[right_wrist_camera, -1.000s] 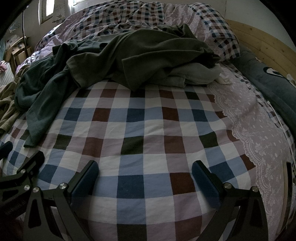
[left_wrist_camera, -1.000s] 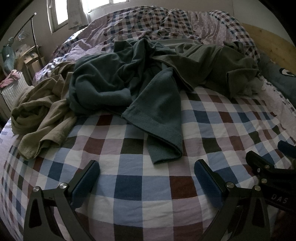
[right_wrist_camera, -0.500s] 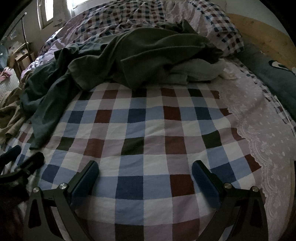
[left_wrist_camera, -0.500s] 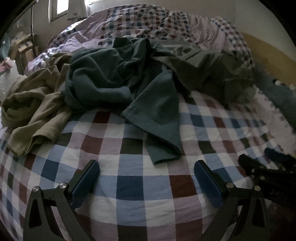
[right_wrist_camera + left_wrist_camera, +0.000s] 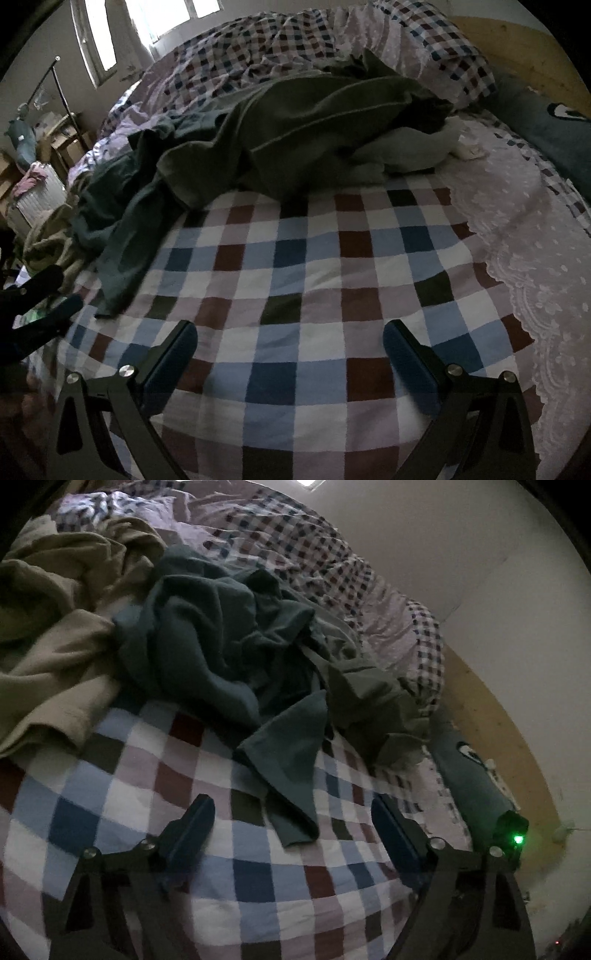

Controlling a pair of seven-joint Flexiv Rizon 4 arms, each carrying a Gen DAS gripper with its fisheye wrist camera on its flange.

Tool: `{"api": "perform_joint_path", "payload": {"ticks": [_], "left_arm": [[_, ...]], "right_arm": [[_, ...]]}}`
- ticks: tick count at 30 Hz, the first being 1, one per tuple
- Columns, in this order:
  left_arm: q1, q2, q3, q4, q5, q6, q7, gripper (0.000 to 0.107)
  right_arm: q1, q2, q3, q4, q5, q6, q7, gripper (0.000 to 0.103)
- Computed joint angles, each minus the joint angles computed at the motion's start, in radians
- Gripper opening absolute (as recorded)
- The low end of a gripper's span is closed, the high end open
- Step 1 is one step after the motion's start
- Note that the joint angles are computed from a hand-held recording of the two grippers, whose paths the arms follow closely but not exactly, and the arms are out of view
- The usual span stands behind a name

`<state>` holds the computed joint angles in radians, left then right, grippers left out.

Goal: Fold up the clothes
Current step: 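Lower the left tool onto the dark green garment and close on its edge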

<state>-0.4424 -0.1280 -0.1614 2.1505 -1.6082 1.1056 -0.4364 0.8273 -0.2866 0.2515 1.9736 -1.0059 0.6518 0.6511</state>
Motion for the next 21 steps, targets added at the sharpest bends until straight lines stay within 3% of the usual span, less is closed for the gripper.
{"api": "perform_joint_path", "payload": {"ticks": [8, 17, 21], "left_arm": [[-0.003, -0.051, -0.018, -0.037, 0.068, 0.030, -0.017, 0.085], [0.013, -0.090, -0.031, -0.076, 0.083, 0.021, -0.052, 0.080], [0.012, -0.096, -0.037, -0.083, 0.078, 0.037, -0.065, 0.077]], "right_arm": [[-0.008, -0.015, -0.012, -0.006, -0.049, 0.056, -0.003, 0.092], [-0.021, -0.015, -0.025, 0.007, -0.077, 0.108, 0.028, 0.086], [-0.022, -0.011, -0.025, 0.011, -0.092, 0.117, 0.032, 0.078]]}}
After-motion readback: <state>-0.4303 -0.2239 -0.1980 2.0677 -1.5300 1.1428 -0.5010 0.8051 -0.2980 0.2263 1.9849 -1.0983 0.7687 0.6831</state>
